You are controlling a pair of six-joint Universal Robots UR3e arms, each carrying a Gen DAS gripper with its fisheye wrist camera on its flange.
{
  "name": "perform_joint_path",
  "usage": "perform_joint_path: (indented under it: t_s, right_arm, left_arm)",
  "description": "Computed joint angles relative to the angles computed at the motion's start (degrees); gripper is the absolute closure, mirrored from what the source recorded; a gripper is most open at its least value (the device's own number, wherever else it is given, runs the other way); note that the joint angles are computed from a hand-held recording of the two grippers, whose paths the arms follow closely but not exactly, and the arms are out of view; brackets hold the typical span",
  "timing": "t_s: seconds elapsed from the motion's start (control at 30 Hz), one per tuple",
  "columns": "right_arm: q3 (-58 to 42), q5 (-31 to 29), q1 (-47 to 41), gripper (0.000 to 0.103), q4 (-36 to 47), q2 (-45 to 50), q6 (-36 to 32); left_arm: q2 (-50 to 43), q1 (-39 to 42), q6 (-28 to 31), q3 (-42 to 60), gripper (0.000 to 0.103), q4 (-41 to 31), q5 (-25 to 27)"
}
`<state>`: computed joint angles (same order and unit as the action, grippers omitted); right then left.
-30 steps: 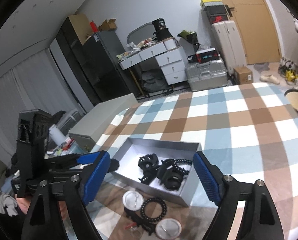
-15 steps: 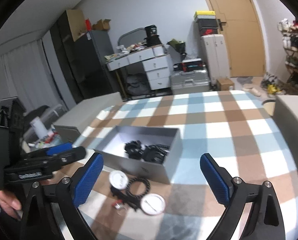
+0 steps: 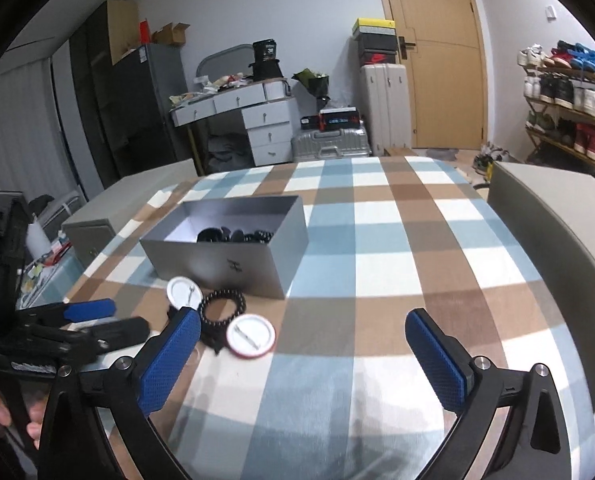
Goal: Organize jewelry
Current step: 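Withdraw both tools from the box back over the remaining pile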
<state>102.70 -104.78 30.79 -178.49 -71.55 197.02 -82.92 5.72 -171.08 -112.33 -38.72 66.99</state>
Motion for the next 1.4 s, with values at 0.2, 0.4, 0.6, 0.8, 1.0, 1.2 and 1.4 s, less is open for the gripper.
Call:
perform_joint_path:
  t_s: [0.2, 0.4, 0.6, 0.8, 1.0, 1.2, 1.4]
  right_arm:
    - [-1.12, -6.14, 2.40, 0.000, 4.22, 0.42, 0.62]
    - [0.13, -4.68, 1.82, 0.000, 3.31, 0.32, 0.74]
    - [1.14, -4.13, 1.33, 0.000, 2.79, 0.03, 0.90]
    - [2.18, -4.08, 1.32, 0.000, 4.14, -1.55, 1.47]
    - [2.37, -4.48, 1.80, 0.000, 3.74, -1.61, 1.08]
    - [3.03, -3.49, 1.45, 0.000, 3.55, -1.96, 1.58]
    - [3.10, -1.98, 0.52, 0.000, 5.84, -2.48, 2.61]
  left_arm:
    - [-1.43, -1.17, 0.81, -0.63, 0.006, -0.18, 2.80]
    - [-1.78, -0.77, 2.21, -0.53, 0.006, -0.70, 2.11]
    - [-1.61, 0.22, 4.47, -0.69, 0.011, -1.72, -0.16]
    - [-1.90, -0.03, 6.44, 0.87, 0.047, -3.78, -0.91]
    - [-2.47, 0.00, 6.52, 1.57, 0.067, -4.43, -1.75]
    - [-4.38, -1.56, 6.52, 3.83, 0.087, -5.30, -0.68]
    - [-2.57, -0.61, 7.53, 2.81, 0.088, -5.83, -1.96]
